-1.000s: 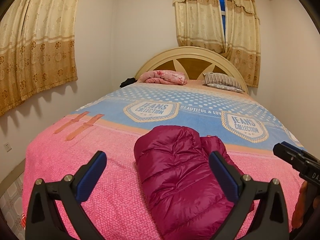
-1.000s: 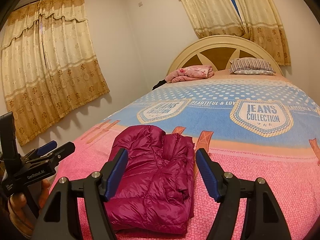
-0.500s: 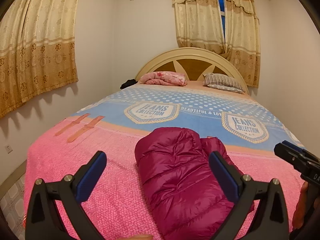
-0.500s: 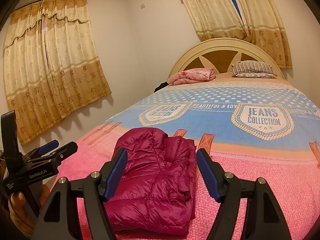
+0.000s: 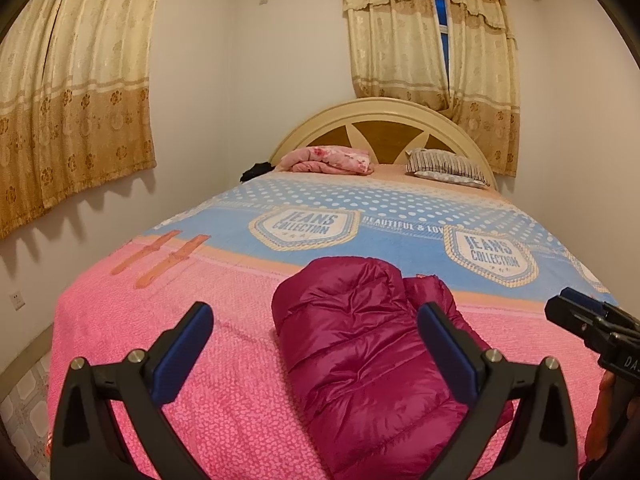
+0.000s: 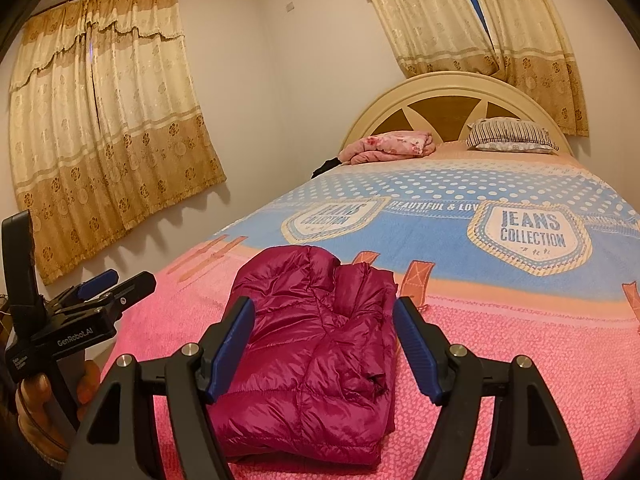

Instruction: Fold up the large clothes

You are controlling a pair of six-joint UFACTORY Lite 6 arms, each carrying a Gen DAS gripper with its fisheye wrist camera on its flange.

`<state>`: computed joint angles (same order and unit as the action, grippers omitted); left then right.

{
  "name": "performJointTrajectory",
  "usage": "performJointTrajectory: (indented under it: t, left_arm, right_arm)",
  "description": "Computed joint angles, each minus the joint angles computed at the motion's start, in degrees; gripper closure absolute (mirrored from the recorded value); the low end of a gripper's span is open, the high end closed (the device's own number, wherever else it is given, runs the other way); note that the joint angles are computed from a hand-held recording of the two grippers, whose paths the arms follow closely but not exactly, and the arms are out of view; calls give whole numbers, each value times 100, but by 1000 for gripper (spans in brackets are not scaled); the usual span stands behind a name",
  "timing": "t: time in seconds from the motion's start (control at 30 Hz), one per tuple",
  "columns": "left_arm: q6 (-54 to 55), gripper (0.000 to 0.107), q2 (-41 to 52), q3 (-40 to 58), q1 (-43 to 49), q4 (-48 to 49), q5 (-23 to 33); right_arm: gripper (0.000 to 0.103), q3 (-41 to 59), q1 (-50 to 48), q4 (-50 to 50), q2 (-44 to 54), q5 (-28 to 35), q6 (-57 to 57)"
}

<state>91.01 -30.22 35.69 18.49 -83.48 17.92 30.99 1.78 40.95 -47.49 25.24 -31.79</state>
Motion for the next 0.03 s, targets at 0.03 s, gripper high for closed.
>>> performJointTrajectory:
  t: [0.03]
  left_arm:
    - [151, 4, 3, -6, 11, -103, 29]
  right_arm:
    - [31, -6, -8, -5, -2, 2, 0]
